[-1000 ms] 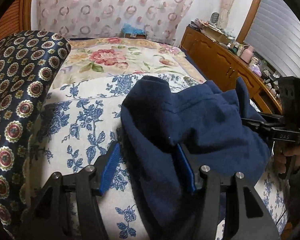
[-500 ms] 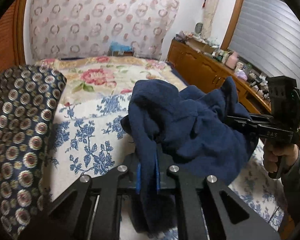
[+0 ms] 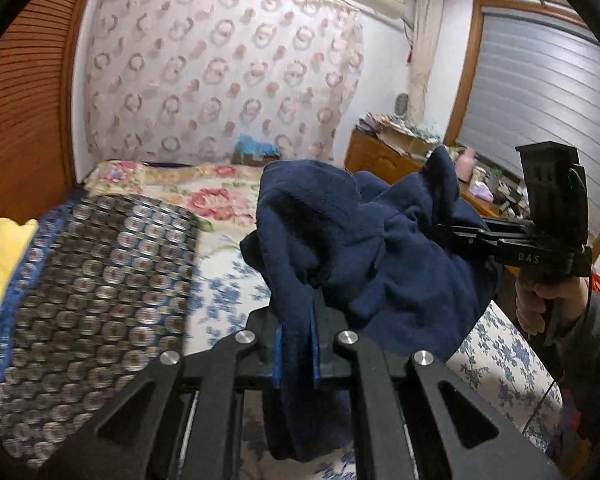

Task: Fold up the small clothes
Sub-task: 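Lift the folded shirt with both tools and carry it toward the patterned pillow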

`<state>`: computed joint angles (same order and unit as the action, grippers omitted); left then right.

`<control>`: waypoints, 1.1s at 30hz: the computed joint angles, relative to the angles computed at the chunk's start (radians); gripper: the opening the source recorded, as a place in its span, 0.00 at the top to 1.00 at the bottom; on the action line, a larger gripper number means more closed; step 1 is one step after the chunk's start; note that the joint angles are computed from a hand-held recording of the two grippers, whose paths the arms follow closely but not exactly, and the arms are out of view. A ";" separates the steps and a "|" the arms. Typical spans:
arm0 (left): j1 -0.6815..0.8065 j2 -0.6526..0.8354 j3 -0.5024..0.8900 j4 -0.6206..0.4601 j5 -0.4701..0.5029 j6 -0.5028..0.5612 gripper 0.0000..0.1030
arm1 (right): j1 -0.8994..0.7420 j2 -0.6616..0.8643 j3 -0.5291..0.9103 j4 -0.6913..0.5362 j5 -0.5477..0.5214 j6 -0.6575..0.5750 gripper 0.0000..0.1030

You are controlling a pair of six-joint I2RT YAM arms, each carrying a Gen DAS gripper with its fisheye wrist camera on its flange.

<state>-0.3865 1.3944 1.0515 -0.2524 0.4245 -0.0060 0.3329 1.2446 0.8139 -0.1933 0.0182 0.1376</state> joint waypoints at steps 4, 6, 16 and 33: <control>0.092 -0.066 -0.030 -0.004 0.028 0.016 0.93 | 0.057 0.111 0.167 -0.047 0.023 -0.062 0.79; 0.149 -0.096 -0.045 -0.005 0.054 0.019 0.93 | 0.082 0.167 0.247 -0.068 0.031 -0.091 0.79; 0.371 -0.200 -0.197 0.077 0.073 0.011 0.93 | 0.213 0.643 0.852 -0.252 0.028 -0.269 0.79; 0.500 -0.143 -0.304 0.101 0.015 0.037 0.90 | 0.267 1.159 1.527 -0.383 0.144 -0.143 0.44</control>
<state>0.1131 1.2510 0.7475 -0.1513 0.4398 0.0308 0.5996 2.4038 2.3404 -0.5762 0.1618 -0.0052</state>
